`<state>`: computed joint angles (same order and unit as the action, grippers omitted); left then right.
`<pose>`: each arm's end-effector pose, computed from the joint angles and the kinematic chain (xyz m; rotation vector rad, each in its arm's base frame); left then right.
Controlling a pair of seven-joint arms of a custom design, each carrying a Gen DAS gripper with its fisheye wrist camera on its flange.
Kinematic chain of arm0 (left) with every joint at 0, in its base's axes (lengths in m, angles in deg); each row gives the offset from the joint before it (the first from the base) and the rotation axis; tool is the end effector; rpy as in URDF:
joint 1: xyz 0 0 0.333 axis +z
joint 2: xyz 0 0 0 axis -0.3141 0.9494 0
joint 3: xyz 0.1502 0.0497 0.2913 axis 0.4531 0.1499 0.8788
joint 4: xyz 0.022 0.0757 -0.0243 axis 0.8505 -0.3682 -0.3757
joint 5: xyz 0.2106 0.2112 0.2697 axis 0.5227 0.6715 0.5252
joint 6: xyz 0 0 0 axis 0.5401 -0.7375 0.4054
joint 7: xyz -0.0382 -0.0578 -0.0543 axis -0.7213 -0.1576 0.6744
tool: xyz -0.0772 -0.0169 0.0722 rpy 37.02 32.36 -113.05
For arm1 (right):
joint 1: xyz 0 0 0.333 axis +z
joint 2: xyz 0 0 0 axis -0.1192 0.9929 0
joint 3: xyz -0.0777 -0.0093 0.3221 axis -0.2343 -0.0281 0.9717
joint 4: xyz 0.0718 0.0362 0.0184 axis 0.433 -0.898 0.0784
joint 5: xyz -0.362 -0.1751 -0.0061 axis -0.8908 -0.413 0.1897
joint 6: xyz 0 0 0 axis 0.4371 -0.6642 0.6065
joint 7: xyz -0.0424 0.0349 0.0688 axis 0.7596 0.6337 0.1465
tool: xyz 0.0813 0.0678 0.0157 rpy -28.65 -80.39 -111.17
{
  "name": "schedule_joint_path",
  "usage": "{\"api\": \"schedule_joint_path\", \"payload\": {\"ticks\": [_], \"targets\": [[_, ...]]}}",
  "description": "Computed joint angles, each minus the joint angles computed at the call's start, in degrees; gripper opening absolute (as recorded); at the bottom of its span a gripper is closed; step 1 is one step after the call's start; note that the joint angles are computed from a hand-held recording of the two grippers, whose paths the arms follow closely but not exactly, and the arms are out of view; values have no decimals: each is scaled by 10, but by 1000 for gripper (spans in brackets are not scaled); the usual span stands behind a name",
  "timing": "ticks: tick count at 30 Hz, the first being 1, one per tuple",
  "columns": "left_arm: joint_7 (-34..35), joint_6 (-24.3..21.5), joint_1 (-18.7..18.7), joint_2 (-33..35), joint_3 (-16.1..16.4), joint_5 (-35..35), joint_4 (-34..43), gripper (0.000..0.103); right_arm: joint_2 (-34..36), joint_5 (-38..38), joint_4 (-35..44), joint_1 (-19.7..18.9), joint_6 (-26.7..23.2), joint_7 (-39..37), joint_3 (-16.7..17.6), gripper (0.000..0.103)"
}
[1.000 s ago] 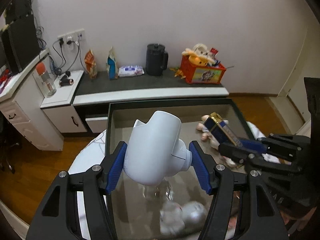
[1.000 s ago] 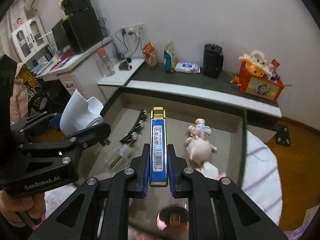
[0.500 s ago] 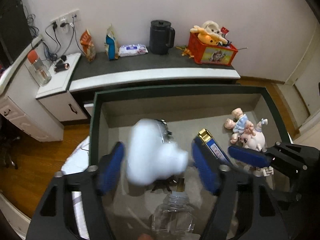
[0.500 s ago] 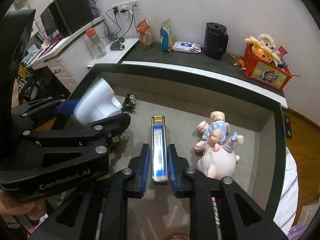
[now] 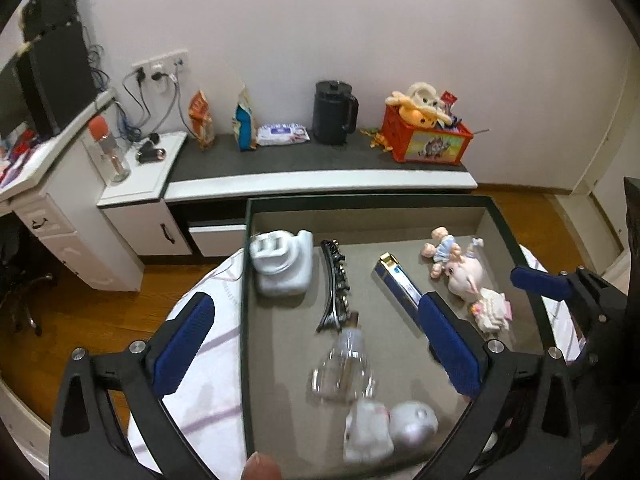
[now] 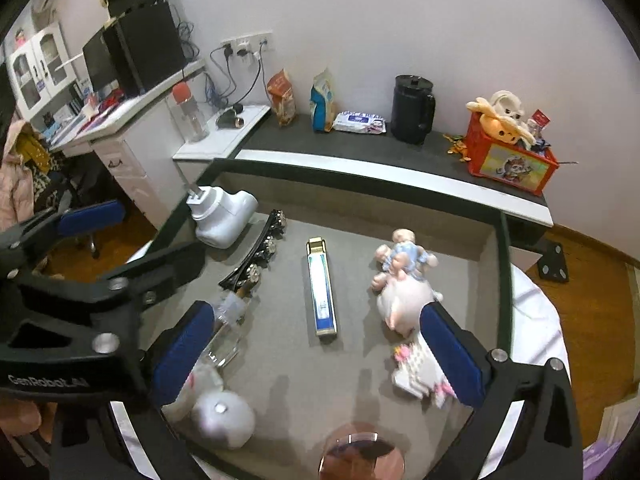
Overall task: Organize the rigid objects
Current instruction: 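Withdraw both tools from the box toward the remaining items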
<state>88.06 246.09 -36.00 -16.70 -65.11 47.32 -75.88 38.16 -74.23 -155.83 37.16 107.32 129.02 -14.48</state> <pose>0.5694 -0.3220 0.4591 -1.3282 2.3794 -0.8970 0.4928 0.5300 0.4439 -1.6720 2.0058 -0.5724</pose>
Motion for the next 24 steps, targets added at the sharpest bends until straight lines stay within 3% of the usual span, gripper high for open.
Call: {"api": "schedule_joint_path", "payload": {"ticks": [4, 11, 15, 24], "targets": [[-5, 32, 4, -58, 0, -5, -62, 103, -28, -26, -24, 17, -15, 42, 1, 103], [54, 70, 6, -158, -12, -87, -159, 103, -69, -69, -55, 37, -55, 106, 24, 103], [104, 81, -18, -215, 2, -149, -208, 103, -88, -90, -72, 46, -77, 142, 39, 103], [150, 89, -69, -323, 33, -214, -299, 103, -136, -136, -116, 62, -125, 223, 76, 103]]}}
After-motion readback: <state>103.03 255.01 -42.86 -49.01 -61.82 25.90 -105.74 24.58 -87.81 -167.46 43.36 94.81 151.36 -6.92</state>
